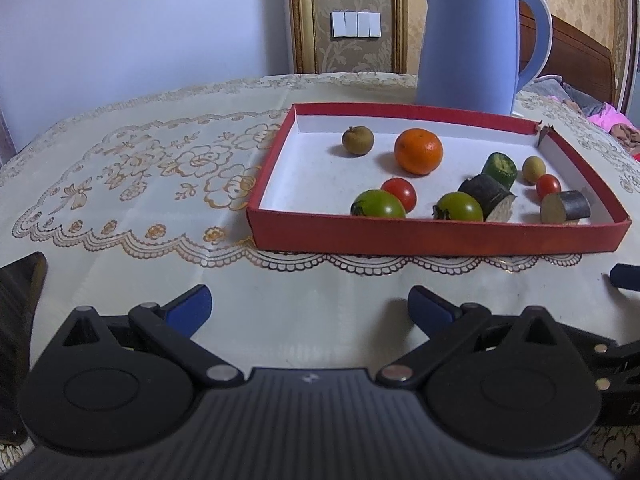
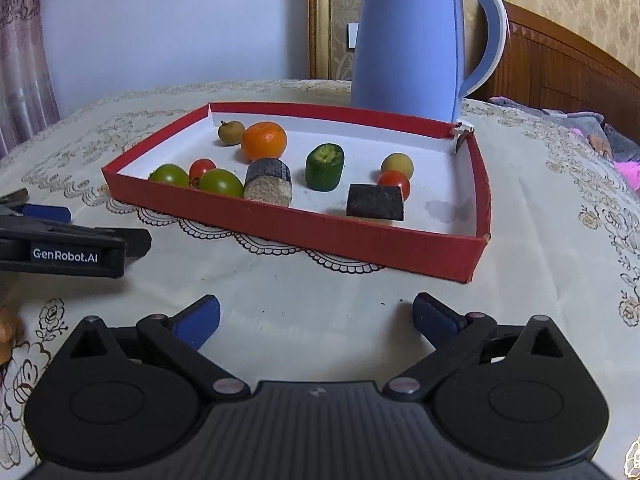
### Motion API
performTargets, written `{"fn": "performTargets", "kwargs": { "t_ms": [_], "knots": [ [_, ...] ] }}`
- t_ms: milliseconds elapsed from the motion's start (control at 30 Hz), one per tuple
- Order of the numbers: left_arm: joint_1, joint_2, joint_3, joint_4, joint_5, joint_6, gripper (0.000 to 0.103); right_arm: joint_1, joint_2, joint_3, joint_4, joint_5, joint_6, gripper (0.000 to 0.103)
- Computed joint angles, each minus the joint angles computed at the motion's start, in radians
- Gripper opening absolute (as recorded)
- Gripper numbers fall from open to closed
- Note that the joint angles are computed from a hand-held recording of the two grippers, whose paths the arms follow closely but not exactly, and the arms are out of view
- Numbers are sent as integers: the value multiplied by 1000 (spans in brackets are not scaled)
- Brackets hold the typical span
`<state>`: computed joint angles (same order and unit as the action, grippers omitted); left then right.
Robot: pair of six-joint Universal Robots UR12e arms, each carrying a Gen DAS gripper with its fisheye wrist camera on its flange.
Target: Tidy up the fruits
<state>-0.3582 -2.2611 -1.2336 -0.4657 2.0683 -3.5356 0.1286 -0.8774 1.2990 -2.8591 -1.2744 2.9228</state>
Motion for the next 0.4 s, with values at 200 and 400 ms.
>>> {"fn": "performTargets", "kwargs": {
  "t_ms": [200, 400],
  "knots": [
    [1, 0, -4, 18, -18, 16, 103, -1, 0, 0, 1, 4, 3, 103],
    [4, 0, -4, 14, -38, 14, 103, -1, 0, -1, 1, 3, 3, 103]
  ]
}}
